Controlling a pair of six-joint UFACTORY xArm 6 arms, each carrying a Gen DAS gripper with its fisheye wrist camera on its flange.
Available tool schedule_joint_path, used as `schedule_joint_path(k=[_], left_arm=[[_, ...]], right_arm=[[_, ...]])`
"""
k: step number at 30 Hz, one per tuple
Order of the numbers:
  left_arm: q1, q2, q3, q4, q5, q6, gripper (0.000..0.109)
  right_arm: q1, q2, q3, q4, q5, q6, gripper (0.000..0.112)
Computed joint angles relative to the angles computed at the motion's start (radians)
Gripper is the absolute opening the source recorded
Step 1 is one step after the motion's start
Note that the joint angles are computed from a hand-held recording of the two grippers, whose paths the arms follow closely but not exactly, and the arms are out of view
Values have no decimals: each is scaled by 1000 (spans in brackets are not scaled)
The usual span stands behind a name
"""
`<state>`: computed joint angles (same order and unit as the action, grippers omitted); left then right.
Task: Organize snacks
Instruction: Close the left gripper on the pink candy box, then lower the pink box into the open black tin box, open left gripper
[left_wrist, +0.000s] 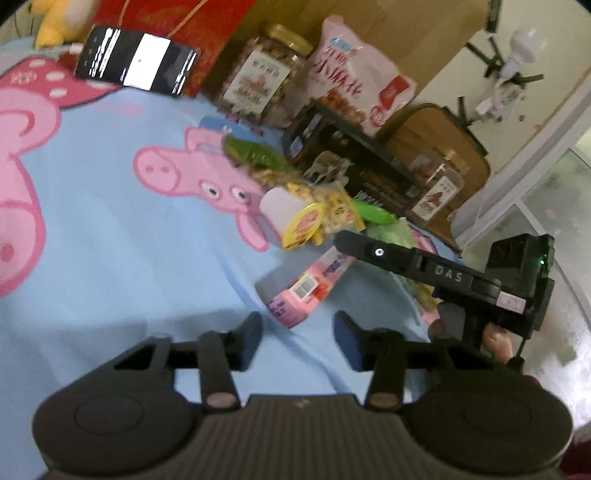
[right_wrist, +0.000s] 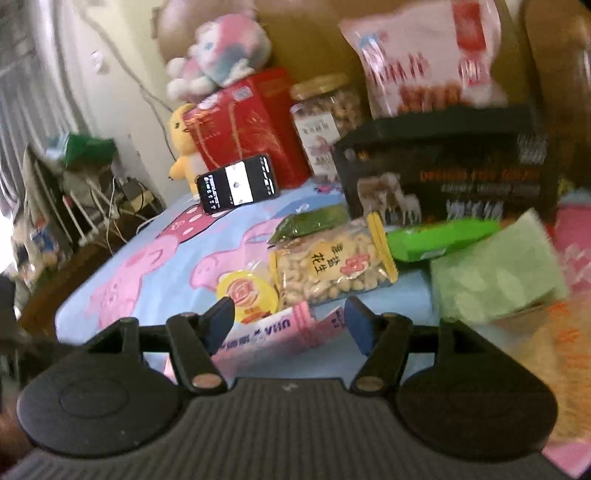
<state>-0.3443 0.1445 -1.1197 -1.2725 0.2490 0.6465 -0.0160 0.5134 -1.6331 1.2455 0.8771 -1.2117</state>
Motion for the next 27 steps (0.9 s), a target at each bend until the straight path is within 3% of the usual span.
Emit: schedule_joint_path(k=[2, 5, 10, 12, 15, 20, 22, 24, 27], left_arm=[[9, 13, -6, -7, 13, -12, 27], [20, 9, -2, -44, 19, 28, 29], [28, 5, 1, -49, 9, 53, 31], [26, 10, -6, -29, 12, 46, 31], [21, 14, -13, 15, 14, 30, 38], [15, 23, -24, 25, 8, 26, 36], [3, 33, -28, 63, -17, -2, 34], [-9, 35, -29, 142, -43, -45, 34], [-16, 44, -62, 182, -45, -42, 34]], right_arm=[[1, -4, 9, -8, 25, 10, 43], [-2, -87, 117, 24, -2, -86, 43], [-50, -196, 267, 31, 60, -150, 45], [-54, -253, 341, 44, 54, -219, 50], [-30, -318, 421, 57, -23, -350, 62], [21, -304, 417, 63, -127, -438, 62], [34, -299, 416, 72, -151, -470, 59], [58, -308, 432, 106, -224, -520, 45], [52, -323, 447, 133, -237, -535, 45]])
